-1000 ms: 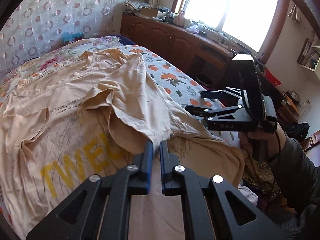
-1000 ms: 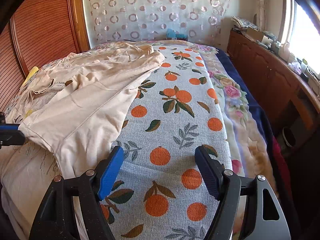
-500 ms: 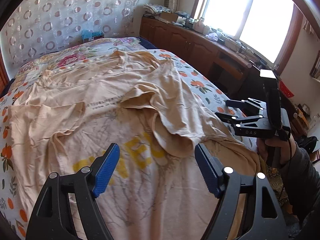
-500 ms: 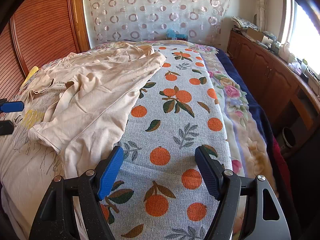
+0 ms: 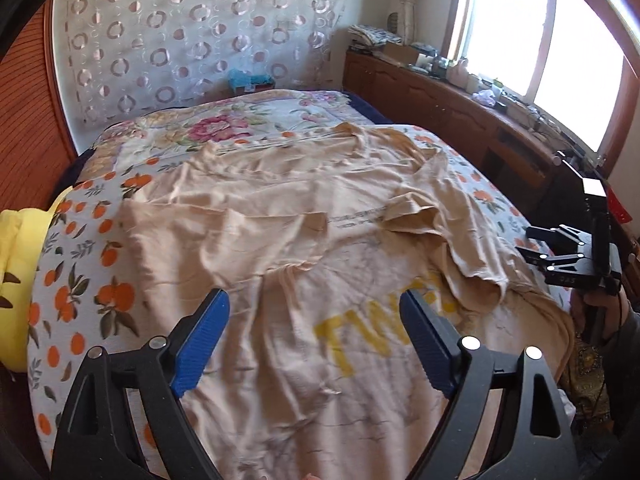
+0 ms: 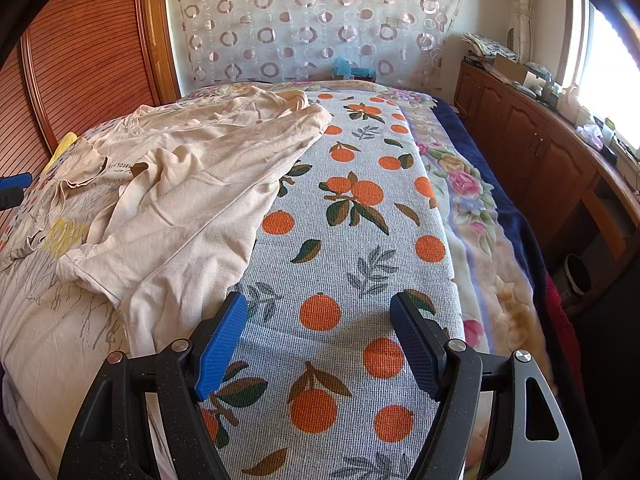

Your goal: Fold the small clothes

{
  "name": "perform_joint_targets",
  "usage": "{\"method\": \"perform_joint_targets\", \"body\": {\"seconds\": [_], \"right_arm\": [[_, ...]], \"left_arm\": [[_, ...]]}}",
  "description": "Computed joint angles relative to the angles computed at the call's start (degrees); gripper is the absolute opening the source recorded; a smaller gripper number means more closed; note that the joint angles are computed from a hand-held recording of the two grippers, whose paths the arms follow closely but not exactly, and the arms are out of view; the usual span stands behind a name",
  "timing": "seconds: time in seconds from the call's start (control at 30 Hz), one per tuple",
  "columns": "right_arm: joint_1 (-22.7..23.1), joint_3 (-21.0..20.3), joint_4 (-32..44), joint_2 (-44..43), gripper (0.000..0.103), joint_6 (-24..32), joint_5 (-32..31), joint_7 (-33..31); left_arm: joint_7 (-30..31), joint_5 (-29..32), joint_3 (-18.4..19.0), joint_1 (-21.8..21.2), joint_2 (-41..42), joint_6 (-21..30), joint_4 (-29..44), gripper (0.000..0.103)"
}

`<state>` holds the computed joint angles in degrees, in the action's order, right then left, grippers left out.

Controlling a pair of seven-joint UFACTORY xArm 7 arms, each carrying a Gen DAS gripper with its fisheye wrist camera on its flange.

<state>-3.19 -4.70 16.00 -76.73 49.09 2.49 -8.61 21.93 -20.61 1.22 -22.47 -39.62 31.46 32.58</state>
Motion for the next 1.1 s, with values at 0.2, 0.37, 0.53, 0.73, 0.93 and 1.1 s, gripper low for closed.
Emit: {"method": "perform_joint_targets", "body": {"seconds": [0.2, 0.37, 0.53, 0.73, 0.93, 1.1], "right_arm": [[-0.03, 0.06, -0.02, -0.07, 0.076, 0.06, 0.06, -0.03], [-0.07, 0.15, -0.04, -0.19, 0.076, 0.16, 0.01, 0.01], [0.34, -0.59, 1.16, 1.62, 0.077, 0.44, 0.1, -0.86], [2.51, -1.94, 5.53, 6.77, 0.077, -3.13, 1.86, -3.3], [4.79, -1.93, 10.0, 16.72, 0.077, -8.92, 1.73, -6.95], [5.51, -4.58, 13.97, 28.06, 0.077, -13.4, 4.18, -9.67]], "left_arm": [[-0.21, 2.02, 0.44, 2.74, 0.87, -0.37, -0.62, 0.088], [-0.15, 2.85, 1.01, 4.32, 1.82, -0.43, -0.63, 0.088], [0.1, 3.83, 1.38, 5.78, 4.18, 0.46, 0.71, 0.088], [1.46, 3.96, 1.54, 7.27, 7.55, 0.68, 2.96, 0.088], [4.28, 1.23, 3.38, 7.8, 13.0, 0.38, 7.28, 0.088], [7.78, -3.17, 4.67, 8.46, 18.09, 0.76, 12.01, 0.088]]}}
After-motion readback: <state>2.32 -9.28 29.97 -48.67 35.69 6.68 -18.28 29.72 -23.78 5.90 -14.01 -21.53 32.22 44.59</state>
